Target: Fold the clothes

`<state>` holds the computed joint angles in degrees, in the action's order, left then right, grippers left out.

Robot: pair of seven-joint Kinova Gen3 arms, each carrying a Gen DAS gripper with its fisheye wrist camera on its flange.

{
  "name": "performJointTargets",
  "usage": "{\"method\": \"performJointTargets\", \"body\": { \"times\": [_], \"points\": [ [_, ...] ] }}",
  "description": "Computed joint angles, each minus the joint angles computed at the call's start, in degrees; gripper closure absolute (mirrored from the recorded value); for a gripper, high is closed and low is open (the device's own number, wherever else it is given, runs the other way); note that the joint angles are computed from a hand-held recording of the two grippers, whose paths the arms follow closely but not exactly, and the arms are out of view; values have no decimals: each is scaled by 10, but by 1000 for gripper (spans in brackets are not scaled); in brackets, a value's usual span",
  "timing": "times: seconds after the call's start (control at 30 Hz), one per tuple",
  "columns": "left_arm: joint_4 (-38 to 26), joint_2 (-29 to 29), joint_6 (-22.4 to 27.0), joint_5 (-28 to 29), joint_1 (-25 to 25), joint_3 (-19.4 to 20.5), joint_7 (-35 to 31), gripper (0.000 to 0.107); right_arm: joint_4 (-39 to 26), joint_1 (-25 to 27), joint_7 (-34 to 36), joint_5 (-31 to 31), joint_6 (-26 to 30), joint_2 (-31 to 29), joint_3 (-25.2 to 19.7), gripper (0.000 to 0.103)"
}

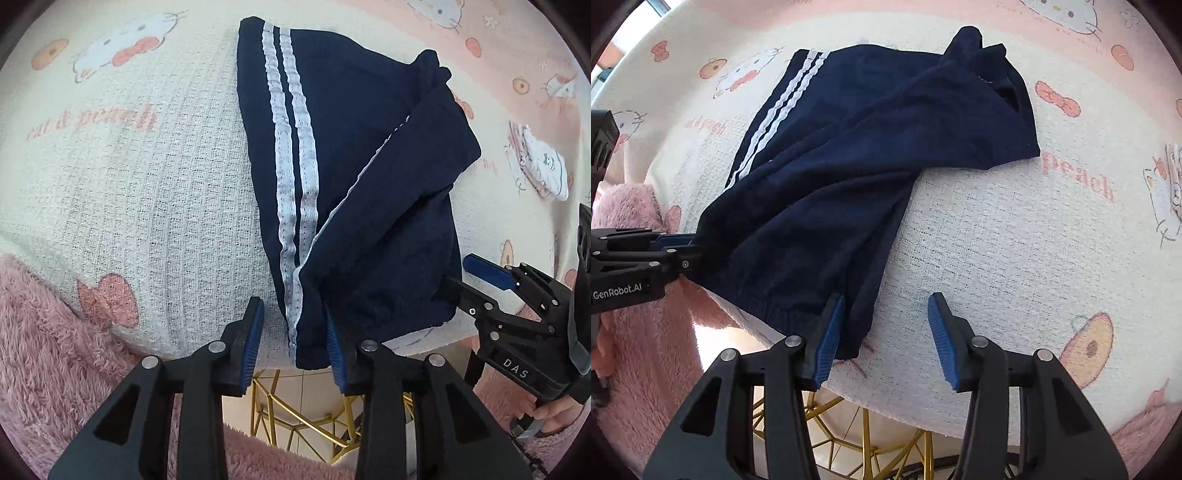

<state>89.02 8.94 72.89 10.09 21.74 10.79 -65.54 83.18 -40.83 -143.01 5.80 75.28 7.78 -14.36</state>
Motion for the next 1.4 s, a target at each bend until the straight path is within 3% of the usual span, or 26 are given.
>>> {"method": "performJointTargets", "body": {
  "times": [0.1,0.2,0.37,0.5,0.6,0.73,0.87,1.03,1.13,1.23,1.4],
  "points": [
    [11,-10,-2,19,-9,-2,-10,72,21,17,-6,-28,-18,-22,10,55],
    [4,1,7,-7,4,4,-1,72,39,37,13,-55,-51,-30,6,54],
    [10,-13,16,12,-5,0,-23,72,9,19,11,-26,3,-9,-2,57],
    [20,-32,9,38,-32,1,-38,72,61,62,31,-96,-61,-60,13,57],
    [-14,-31,12,-4,-13,1,-42,72,62,84,23,-75,-74,-85,10,55],
    [-67,3,17,-74,19,13,-50,72,38,85,26,-52,-67,-61,2,55],
    [-90,28,1,-83,31,9,-68,72,10,68,27,-36,-24,-23,1,55],
    [-102,59,16,-95,44,2,-80,72,37,61,49,-48,-27,-24,6,55],
    [-79,46,3,-76,32,-3,-91,72,39,67,45,-58,-13,-34,11,55],
    [-56,23,-39,-32,1,-7,-121,72,47,83,36,-62,-36,-55,19,55],
    [-70,33,-69,16,-38,-9,-180,72,16,115,25,-22,-7,-54,32,55]
  ]
}}
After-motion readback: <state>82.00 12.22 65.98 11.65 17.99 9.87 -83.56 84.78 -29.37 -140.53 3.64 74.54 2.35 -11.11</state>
